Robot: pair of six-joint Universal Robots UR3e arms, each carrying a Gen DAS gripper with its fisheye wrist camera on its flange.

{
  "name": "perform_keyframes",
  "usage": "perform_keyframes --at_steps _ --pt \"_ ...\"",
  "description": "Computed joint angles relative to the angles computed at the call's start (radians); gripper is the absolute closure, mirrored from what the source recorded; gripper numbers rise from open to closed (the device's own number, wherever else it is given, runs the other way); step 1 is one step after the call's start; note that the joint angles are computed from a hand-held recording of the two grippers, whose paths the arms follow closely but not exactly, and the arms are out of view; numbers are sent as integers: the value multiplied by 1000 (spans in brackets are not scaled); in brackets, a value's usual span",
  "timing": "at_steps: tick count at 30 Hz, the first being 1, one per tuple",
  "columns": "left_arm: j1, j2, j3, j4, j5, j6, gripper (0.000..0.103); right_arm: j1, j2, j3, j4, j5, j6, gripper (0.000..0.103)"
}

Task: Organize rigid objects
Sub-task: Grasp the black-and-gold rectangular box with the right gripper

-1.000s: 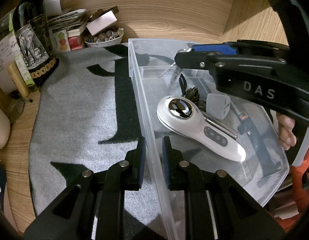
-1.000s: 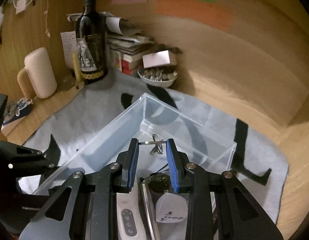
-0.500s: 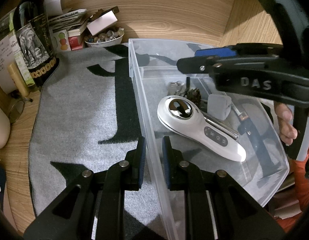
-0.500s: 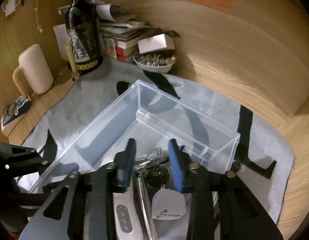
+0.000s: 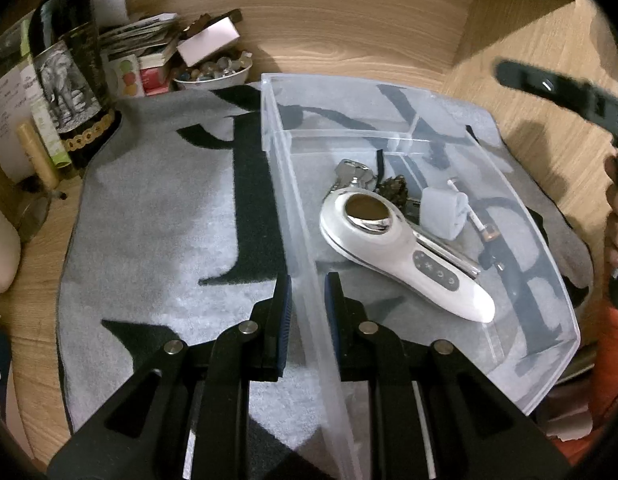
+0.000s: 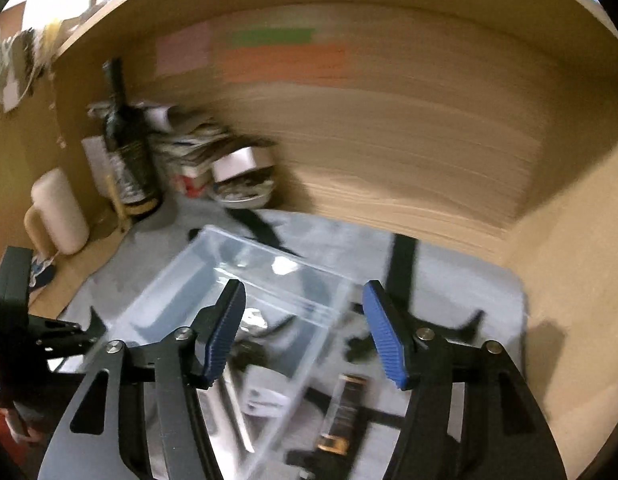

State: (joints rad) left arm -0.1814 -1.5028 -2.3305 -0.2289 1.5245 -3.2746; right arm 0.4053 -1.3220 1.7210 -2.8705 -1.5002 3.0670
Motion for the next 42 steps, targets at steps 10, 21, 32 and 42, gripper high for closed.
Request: perform_keyframes --at_steps 10,21,32,42 --pt "-4 7 5 -19 13 -7 87 -112 -39 200 -40 -2 16 45" --pt "-13 30 -9 -19 21 -13 87 -94 117 183 -12 -7 -28 53" --pt "-15 28 -12 -13 16 -16 87 -81 56 249 -101 -45 -35 81" --pt "-13 27 -10 -14 15 -14 87 -65 -67 243 -149 -6 -18 81"
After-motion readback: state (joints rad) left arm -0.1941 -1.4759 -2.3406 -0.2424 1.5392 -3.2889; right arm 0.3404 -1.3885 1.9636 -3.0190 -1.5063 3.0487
